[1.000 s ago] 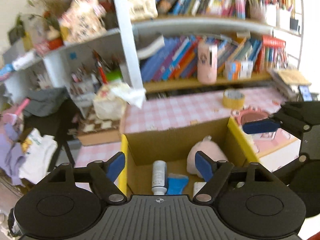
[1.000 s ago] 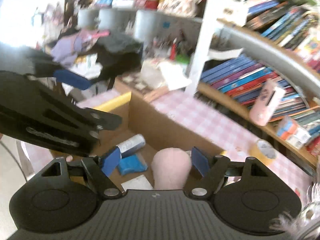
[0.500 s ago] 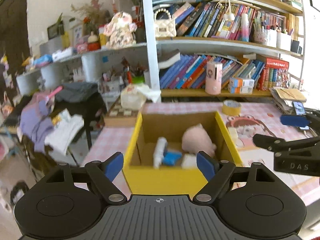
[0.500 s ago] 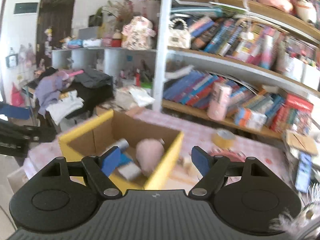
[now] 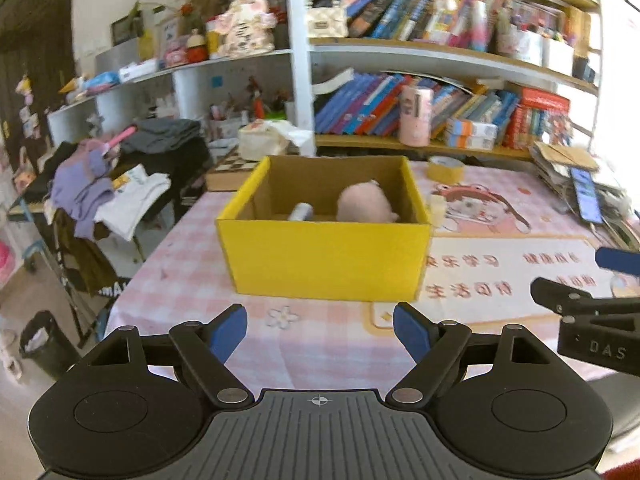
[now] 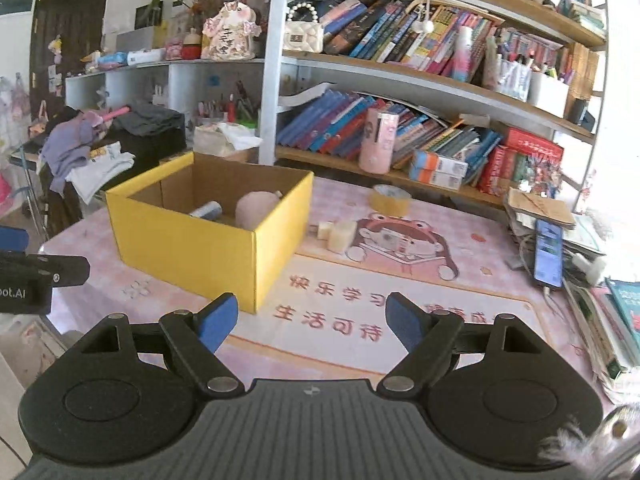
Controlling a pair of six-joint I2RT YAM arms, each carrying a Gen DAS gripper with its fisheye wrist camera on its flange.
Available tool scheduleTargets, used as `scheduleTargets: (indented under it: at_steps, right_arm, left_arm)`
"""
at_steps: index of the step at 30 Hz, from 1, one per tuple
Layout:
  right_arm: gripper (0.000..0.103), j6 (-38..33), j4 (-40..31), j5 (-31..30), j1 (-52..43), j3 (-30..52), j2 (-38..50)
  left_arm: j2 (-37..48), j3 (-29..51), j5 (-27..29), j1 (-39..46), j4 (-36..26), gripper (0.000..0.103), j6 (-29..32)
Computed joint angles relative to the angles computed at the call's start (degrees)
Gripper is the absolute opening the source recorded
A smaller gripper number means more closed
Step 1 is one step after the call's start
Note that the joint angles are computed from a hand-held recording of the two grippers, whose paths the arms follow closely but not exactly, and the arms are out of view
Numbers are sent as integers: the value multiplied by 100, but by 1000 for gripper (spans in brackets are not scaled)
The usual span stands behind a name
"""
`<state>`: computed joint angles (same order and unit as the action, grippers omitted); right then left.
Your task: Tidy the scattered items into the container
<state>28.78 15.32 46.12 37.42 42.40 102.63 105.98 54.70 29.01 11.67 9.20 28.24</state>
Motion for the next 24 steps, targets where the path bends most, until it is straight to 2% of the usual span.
scheduleTargets:
  at_steps: [4, 8, 16, 24]
  right_arm:
    - [81, 481, -413, 284, 110, -193, -196]
    - [81, 920, -848, 225, 98, -271, -312]
    - [81, 1231, -1009, 70, 138, -469, -427]
    - [81, 1592, -1263, 61, 12, -734, -728]
  left_arm:
    - [-128, -294, 56, -75, 68, 83, 93]
    - [-237, -566, 135, -153, 22, 83, 259]
    - [-374, -864, -83, -423, 151, 83, 490]
    - [-374, -860, -118, -741, -69, 83, 601]
